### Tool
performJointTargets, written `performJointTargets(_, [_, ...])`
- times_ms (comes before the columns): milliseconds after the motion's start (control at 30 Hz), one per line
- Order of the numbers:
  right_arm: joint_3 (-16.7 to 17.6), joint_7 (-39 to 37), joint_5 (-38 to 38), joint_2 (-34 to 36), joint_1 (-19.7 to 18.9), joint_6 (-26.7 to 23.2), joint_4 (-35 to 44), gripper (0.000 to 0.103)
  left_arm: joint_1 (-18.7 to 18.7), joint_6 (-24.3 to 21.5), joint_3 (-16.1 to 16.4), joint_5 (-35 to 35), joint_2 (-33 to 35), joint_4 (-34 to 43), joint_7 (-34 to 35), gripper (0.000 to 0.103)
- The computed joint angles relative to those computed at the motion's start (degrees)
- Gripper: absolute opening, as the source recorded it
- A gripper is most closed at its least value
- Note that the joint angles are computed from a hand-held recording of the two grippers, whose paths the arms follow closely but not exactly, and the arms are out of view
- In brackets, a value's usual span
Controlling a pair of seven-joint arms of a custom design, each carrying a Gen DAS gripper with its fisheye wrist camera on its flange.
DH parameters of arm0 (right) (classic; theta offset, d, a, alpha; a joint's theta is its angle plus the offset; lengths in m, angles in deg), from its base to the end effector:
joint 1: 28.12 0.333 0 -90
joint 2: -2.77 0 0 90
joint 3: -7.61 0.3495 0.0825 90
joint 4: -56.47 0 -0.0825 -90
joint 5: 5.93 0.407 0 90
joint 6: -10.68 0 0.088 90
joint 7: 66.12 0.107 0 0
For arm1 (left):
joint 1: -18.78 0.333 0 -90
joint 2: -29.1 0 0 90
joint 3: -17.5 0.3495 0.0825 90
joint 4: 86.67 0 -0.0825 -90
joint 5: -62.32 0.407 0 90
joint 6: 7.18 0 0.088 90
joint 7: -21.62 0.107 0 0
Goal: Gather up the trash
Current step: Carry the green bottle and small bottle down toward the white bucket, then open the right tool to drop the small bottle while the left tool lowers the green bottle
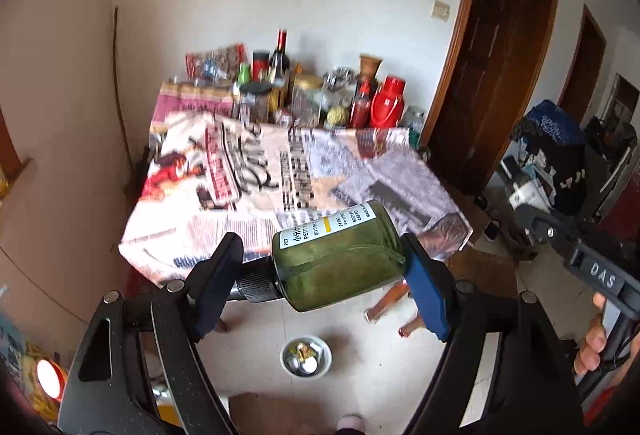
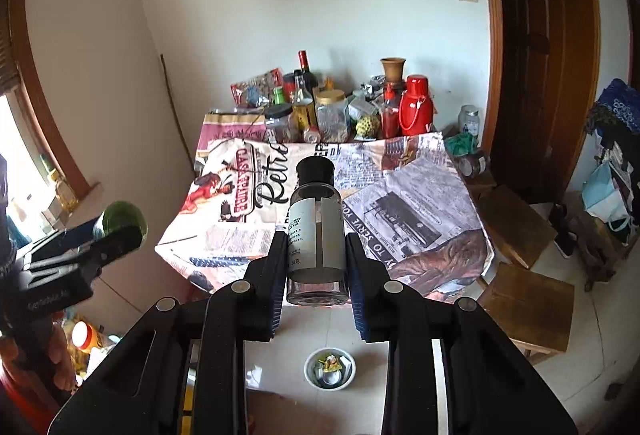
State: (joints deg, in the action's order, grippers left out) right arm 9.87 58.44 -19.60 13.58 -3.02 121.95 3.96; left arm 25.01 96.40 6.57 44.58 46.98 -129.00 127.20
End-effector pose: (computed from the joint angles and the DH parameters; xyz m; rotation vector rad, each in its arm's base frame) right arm 0.5519 0.2622 0.9126 -1.5305 1.7650 -0.5407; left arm 0.6294 -0.0382 0.9040 -1.4636 2.1375 -1.0557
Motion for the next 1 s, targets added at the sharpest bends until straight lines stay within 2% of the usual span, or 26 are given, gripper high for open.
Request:
performJointTargets(133, [0.27,-2.08,4.38,-1.75,-2.08,3.53,-7.30,0.026,-0.89,2.20,0.60,1.08,-2.78,-8.59,-1.86,0.078])
performJointTargets(267, [0.65,-4.91,8.24,-2.66,-3.84,5.98,-14.31,0.026,-2.50,6.75,1.27,3.10,-5.81,-19.12,-2.24,0.078])
performJointTargets(600, [1.93,-9.91,20.60,-3.70,-6.21,11.94,-33.07,0.026,-3.78,12.40,2.27,3.76,-7.58,-39.17,-5.21,0.078])
performJointTargets(800, [2.66,-12.20,25.36,-1.14,-5.72,15.08,-40.28,0.026,-3.65,15.18,2.64,4.42,-6.42,-48.11,-5.98,0.078])
performJointTargets(1000, [3.15,-16.42,28.55,3.41,-5.12,19.33,-43.35,0.026,-2.81,19.97,2.95,5.12,-5.08,-55.79,-6.75,0.078])
